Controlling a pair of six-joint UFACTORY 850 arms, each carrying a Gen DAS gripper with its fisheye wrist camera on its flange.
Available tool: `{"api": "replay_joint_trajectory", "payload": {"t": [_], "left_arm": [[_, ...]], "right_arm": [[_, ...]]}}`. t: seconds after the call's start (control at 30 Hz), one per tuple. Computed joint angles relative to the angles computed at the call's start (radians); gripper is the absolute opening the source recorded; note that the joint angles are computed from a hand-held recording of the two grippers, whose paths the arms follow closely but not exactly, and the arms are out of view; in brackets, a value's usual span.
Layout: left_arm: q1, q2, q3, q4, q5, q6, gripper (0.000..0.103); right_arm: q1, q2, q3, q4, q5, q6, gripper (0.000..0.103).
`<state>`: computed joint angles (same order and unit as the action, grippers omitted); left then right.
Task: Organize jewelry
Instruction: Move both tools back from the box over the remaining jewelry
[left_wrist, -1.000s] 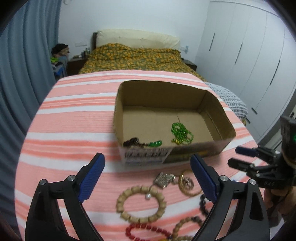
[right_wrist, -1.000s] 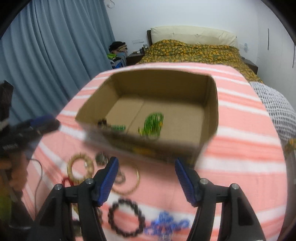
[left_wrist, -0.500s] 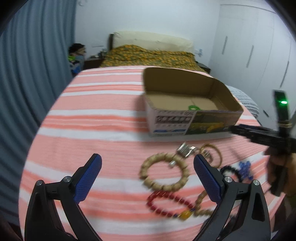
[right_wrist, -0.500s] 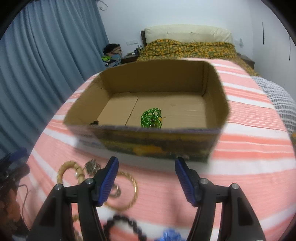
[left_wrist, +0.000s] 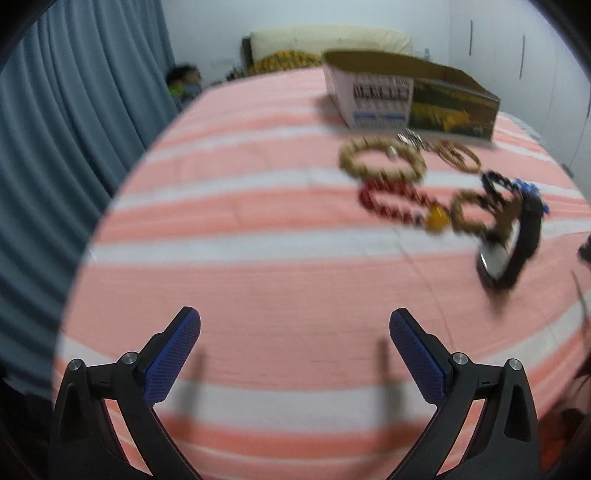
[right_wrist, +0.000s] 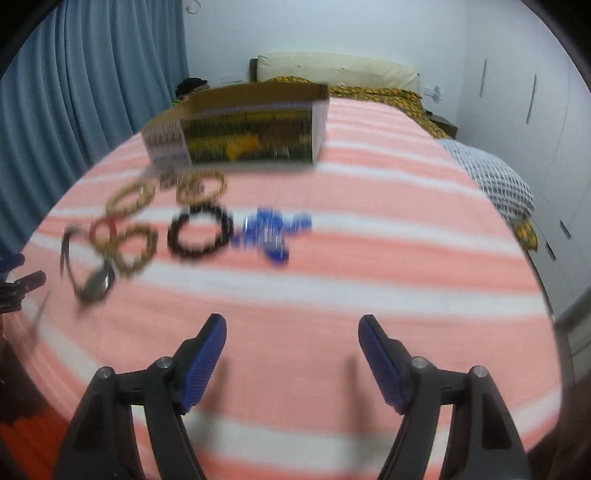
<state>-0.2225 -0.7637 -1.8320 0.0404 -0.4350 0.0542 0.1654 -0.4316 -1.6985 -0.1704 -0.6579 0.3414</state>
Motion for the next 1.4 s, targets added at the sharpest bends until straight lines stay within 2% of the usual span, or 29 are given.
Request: {"api": "replay_joint_trajectory", "payload": {"t": [0.07, 0.13, 0.2, 0.27, 0.33, 0.43, 0.5, 0.6, 0.7, 0.93, 1.1, 1.27, 1.4], "left_arm": [[0.004, 0.001, 0.021, -0.074, 0.002, 0.038, 0.102], [0.009, 0.023, 0.072, -0.149, 0.063, 0.093, 0.102], [0.006, 0.027, 0.084, -0.152, 0.084, 0.101, 0.102], [0.006, 0.031, 0.093, -0.177, 0.097, 0.125, 0.103], [0.004, 0.035, 0.101, -0.17, 0.108, 0.113, 0.103], [0.002, 0.039, 0.107, -0.158, 0.112, 0.104, 0.103], [0.001, 0.031, 0.089, -0.141, 0.093, 0.082, 0.103], [0.0, 0.026, 0.079, -0.119, 0.078, 0.056, 0.103], [-0.001, 0.026, 0.08, -0.113, 0.085, 0.046, 0.103], [0.003, 0.003, 0.036, -0.148, 0.04, 0.088, 0.103], [0.009, -0.009, 0.007, -0.243, 0.019, 0.178, 0.103], [0.002, -0.043, -0.062, -0.308, -0.028, 0.25, 0.103], [-0.011, -0.079, -0.132, -0.307, -0.074, 0.268, 0.102]], "right_arm": [[0.02, 0.006, 0.033, -0.05, -0.018, 0.064, 0.077], [0.052, 0.03, 0.076, -0.214, 0.01, 0.182, 0.077], [0.071, 0.036, 0.09, -0.297, 0.011, 0.26, 0.077], [0.067, 0.046, 0.109, -0.28, 0.04, 0.291, 0.077], [0.044, 0.068, 0.146, -0.192, 0.108, 0.258, 0.086], [0.053, 0.063, 0.144, -0.198, 0.104, 0.247, 0.094], [0.07, 0.059, 0.148, -0.259, 0.103, 0.282, 0.095], [0.067, 0.056, 0.147, -0.22, 0.113, 0.272, 0.103], [0.071, 0.039, 0.121, -0.221, 0.077, 0.267, 0.103], [0.069, 0.018, 0.081, -0.191, 0.026, 0.234, 0.103], [0.062, 0.033, 0.095, -0.218, 0.063, 0.263, 0.103], [0.053, 0.022, 0.079, -0.208, 0.062, 0.249, 0.103], [0.052, 0.017, 0.07, -0.2, 0.061, 0.234, 0.102]]}}
